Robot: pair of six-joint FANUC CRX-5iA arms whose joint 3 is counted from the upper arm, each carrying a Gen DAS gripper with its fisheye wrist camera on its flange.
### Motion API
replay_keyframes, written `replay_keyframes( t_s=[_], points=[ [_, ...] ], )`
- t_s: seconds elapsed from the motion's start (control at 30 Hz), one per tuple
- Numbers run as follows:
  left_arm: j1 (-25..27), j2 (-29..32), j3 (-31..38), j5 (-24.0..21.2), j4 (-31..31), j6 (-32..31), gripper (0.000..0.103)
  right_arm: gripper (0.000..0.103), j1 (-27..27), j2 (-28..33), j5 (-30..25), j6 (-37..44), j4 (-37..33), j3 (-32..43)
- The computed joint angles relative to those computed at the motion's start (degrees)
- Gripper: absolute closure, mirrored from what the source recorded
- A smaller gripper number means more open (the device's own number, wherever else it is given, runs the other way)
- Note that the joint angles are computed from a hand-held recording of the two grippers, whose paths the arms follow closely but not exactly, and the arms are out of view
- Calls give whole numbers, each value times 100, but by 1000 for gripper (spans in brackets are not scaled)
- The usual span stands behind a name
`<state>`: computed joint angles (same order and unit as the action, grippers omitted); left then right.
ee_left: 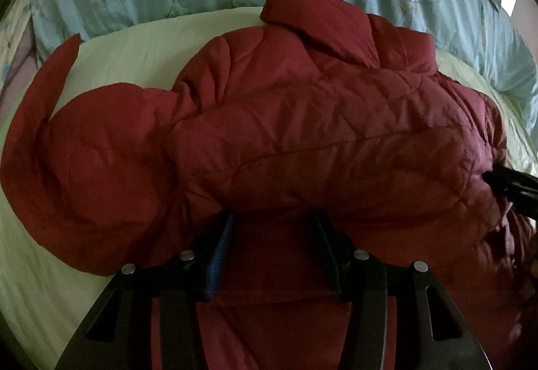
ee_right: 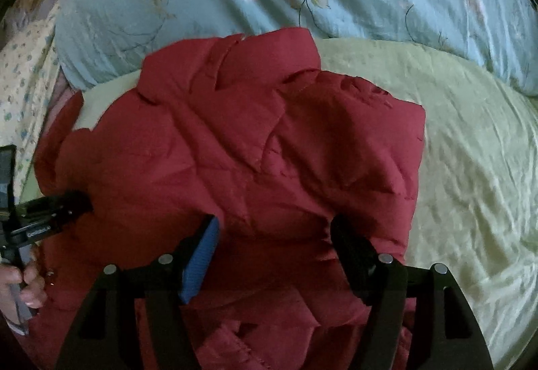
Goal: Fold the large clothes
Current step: 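Move the left tool to the other sleeve cuff and grasp it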
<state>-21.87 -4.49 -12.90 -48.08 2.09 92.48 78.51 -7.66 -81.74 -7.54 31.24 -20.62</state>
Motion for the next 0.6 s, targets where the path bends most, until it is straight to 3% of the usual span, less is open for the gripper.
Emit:
replay_keyframes(
  t_s=[0.1, 0.27, 0.4, 0.6],
  points=[
    [-22, -60, -69, 41, -13, 13, 54, 29, -108, -131, 284, -43, -121, -278],
    [77, -436, -197, -86, 98, -109, 54, 29, -109, -114, 225, -9, -138, -172],
    [224, -849, -246, -247, -136, 104, 45, 29, 159, -397, 246, -411, -32, -190],
    [753, -1265, -312, -406, -228, 324, 45, 29, 586, -497, 206, -544, 32, 12]
  ],
)
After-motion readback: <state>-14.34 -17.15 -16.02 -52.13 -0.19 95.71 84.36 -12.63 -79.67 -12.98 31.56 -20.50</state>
